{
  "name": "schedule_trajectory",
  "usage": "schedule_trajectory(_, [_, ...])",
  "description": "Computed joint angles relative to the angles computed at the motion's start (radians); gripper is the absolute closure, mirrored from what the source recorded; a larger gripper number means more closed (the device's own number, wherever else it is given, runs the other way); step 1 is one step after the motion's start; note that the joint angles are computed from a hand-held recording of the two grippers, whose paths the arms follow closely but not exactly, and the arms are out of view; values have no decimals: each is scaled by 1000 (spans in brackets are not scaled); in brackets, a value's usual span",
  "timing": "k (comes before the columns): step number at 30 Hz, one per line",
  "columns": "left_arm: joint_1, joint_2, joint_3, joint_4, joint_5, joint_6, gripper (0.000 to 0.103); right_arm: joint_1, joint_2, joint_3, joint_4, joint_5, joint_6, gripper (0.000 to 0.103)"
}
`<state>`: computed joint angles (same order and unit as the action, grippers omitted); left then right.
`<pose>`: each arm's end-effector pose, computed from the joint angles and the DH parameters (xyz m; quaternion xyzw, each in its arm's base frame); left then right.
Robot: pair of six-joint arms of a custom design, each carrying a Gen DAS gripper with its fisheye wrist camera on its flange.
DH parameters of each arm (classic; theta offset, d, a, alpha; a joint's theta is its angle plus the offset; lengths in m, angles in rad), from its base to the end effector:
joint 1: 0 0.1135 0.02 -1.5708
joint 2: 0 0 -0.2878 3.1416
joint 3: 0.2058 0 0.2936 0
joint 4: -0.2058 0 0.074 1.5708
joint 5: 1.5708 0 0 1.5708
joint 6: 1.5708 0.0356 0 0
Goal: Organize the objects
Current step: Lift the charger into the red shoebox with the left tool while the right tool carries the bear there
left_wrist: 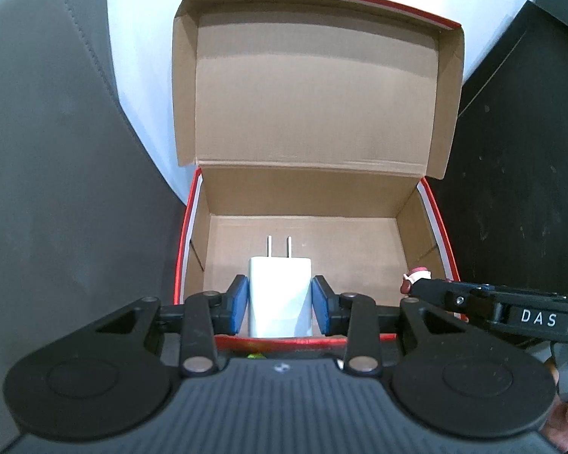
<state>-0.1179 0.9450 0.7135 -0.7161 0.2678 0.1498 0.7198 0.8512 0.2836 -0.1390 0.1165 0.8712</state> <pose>0.2056 -0.0338 0.2512 0.1665 0.9294 -0.1222 0.3058 0.1442 0.1209 0.1550 0.0929 0.9021 0.2616 0.3304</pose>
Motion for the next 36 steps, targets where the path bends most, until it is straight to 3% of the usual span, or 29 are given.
schedule_trajectory(17, [-18,269,122,157,9,-31,68,-218,320,117,176,-158,-175,69])
schedule_trajectory(36, [-82,673,235,360,-55,-110,68,-307,705,240,396,-212,-205,69])
